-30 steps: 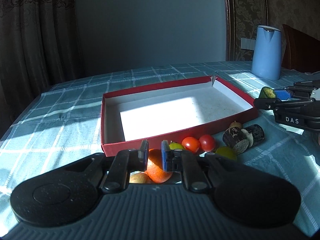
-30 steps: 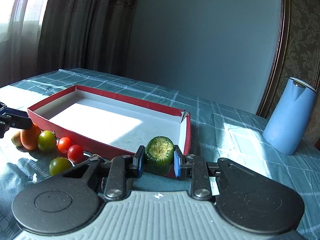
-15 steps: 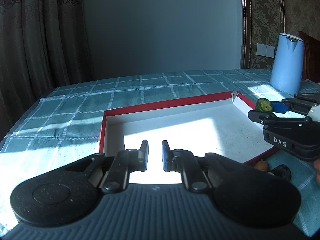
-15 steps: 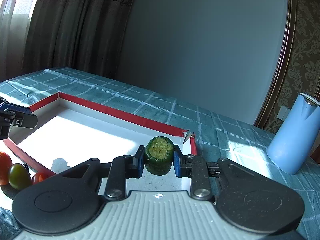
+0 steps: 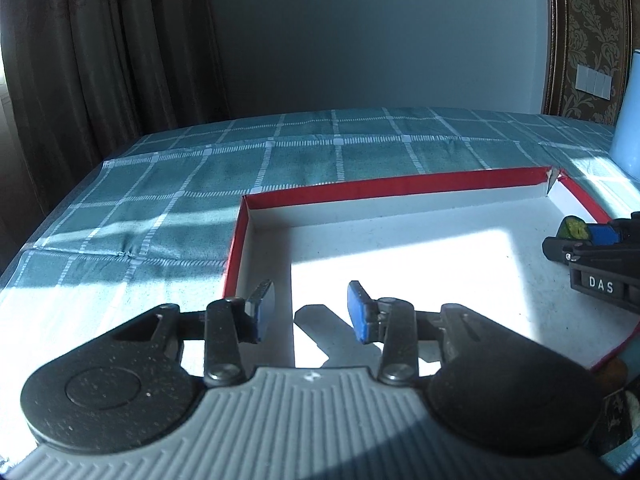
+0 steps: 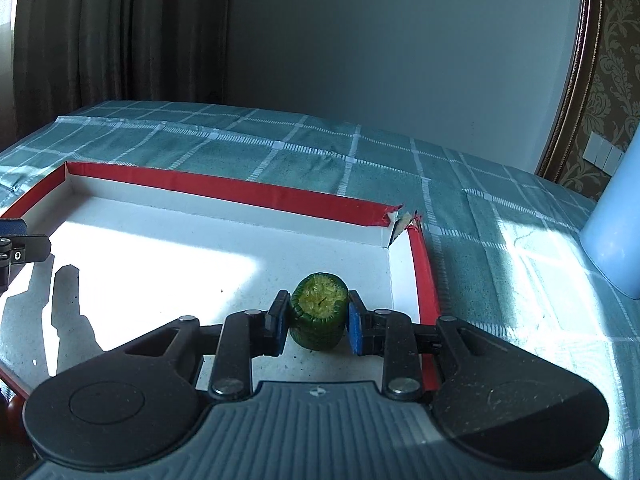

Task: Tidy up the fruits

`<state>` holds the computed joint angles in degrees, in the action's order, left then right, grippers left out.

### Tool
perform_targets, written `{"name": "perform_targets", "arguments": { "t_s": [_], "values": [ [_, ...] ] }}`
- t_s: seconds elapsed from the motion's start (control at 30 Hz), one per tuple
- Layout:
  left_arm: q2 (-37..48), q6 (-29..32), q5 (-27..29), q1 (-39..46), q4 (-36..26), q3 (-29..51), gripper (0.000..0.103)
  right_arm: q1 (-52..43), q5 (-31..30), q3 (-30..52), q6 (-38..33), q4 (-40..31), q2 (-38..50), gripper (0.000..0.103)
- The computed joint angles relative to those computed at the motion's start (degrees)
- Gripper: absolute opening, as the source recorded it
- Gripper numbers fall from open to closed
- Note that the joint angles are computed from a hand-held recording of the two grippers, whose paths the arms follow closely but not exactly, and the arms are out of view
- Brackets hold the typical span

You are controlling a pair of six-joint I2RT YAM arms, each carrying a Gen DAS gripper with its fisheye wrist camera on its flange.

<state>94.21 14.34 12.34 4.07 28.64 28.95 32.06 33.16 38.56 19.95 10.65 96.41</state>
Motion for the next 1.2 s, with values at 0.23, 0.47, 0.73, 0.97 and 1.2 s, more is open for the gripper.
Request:
{"name": "perform_targets", "arguments": {
  "t_s": [0.23, 0.47, 0.73, 0.97, 1.2],
  "values": [
    [-4.0, 0.3, 1.2, 1.7, 11.1, -7.2, 0.085, 0.2, 1.8, -2.8, 0.6, 3.4, -1.9, 0.078],
    [-8.7, -1.1, 9.3, 8.5, 12.3, -10.8, 0.092, 1.4, 3.1, -8.2, 2.4, 5.6, -7.3, 0.078],
    [-13.3, -1.9, 23.3, 23.1, 3.2, -11.3, 0.094, 6.4, 7.6, -14.6, 6.1, 6.4, -16.6, 0.078],
    [-19.2, 18.7, 39.9, 39.0, -13.7, -13.1, 0.093, 7.1, 8.1, -18.5, 8.7, 4.5, -23.3, 0.078],
    [-21.5, 40.1, 41.1, 43.1, -24.5, -15.8, 0.075, 5.6, 5.8, -19.3, 10.3, 4.4, -24.7, 0.078]
  ]
}}
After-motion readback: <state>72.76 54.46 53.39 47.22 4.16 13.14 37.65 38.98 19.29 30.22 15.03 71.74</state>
